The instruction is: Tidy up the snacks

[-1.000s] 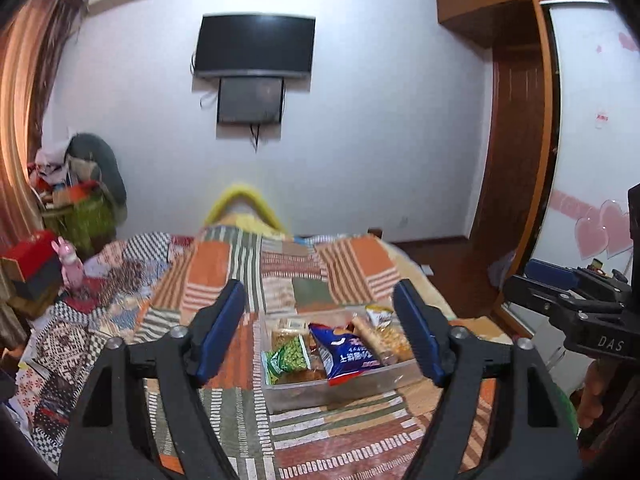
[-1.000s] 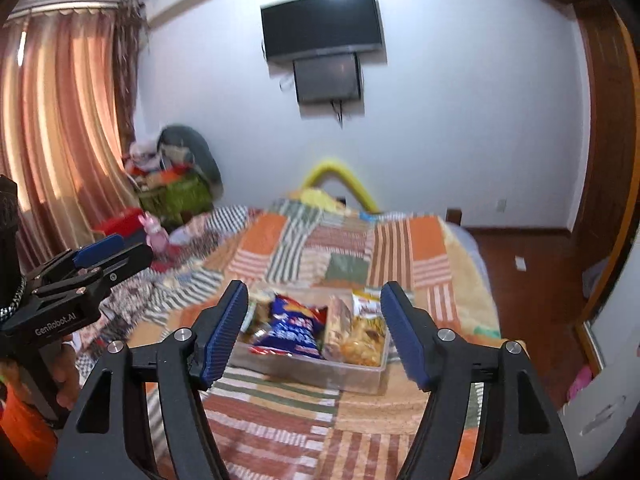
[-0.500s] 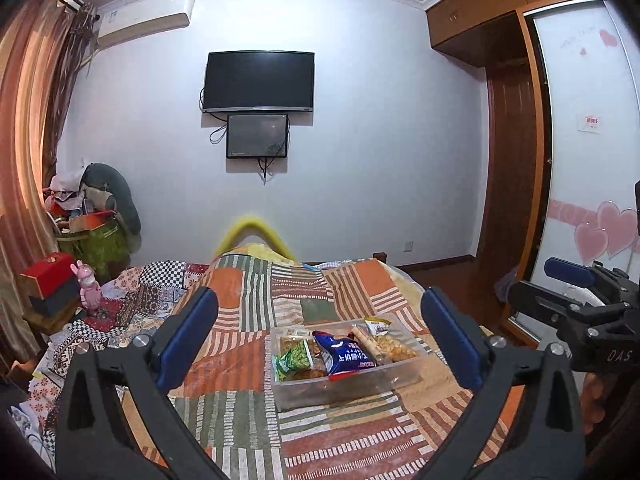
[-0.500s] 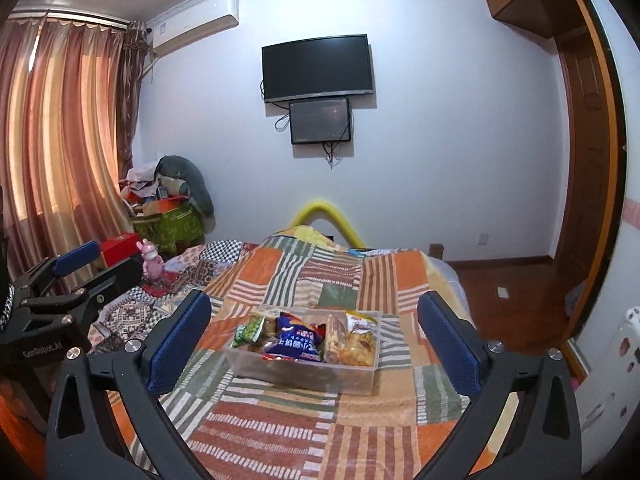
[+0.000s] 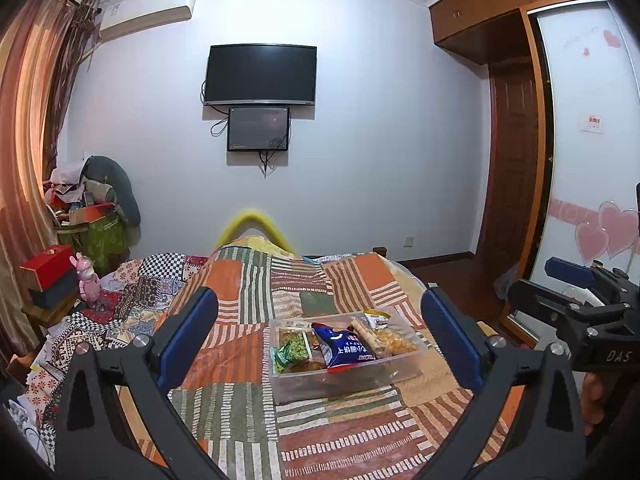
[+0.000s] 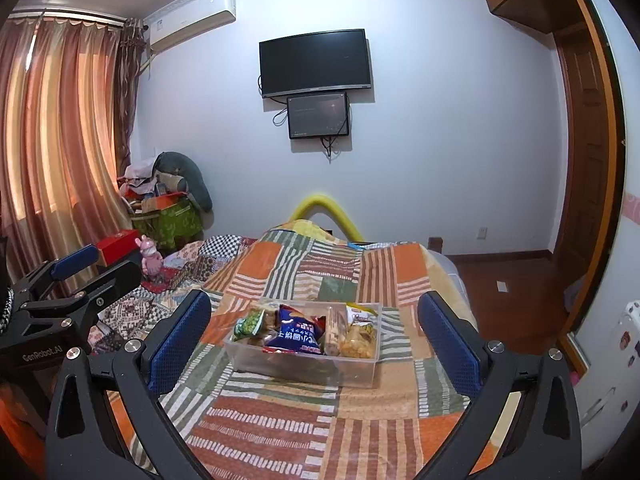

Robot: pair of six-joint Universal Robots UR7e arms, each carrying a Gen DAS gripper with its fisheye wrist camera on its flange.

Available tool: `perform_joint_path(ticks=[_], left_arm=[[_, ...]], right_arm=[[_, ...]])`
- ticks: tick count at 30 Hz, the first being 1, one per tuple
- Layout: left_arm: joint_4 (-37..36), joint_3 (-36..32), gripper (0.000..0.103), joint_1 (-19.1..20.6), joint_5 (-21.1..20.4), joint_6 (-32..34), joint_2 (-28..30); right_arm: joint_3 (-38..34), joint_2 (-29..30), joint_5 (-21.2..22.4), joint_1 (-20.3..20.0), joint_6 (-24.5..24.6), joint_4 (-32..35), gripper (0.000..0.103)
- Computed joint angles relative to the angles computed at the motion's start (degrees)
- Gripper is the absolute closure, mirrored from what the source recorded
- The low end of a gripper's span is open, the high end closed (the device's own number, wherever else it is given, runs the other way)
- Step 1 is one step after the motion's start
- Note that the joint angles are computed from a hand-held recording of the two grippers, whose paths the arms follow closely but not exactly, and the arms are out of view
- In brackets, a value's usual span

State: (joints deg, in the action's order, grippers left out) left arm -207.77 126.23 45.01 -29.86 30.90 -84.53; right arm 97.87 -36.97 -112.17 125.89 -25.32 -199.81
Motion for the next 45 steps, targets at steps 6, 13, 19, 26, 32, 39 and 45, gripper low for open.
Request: perform_joint_path(ticks=[6,13,19,26,32,39,45], left_arm=[[-0.4,-0.11,0.0,0.2,-0.05,0.36,0.5],[-0.11,0.08,0.0,0.1,-0.37,0.06,0.46],[0.21,-0.15,0.0,0.32,-0.75,-0.24,0.68],[0.1,-0.07,0.0,0.18,-0.9,-0.19,0.69],[0.45,-0.11,0.0,0.11,-0.83,-0.76,0.72],[0.19,-0.27,0.0,0.05,-0.82,-0.74,0.74],[0.88,-0.09,0.0,0.11,-0.94,-1.28,0.5]], right_arm=[[0.5,-0.43,-0.24,-0.03,0.24,-0.03,0.0],[0.67,-0.62,-0.37,0.01,0.28,-0.22,0.0],[0.82,-0.6,-0.77,0.16,-0.09,-1.09,0.0],[0.82,-0.65,-1.21,0.29,0.08,-1.25,0.0],[0.38,-0.43,-1.89,0.52,-0.08,-1.46,0.0],[0.22,-0.19,-2.23,0.62,-0.38,-1.83,0.0],[-0.03,-0.01,-2.24,0.63,-0.34,-1.98,0.0]])
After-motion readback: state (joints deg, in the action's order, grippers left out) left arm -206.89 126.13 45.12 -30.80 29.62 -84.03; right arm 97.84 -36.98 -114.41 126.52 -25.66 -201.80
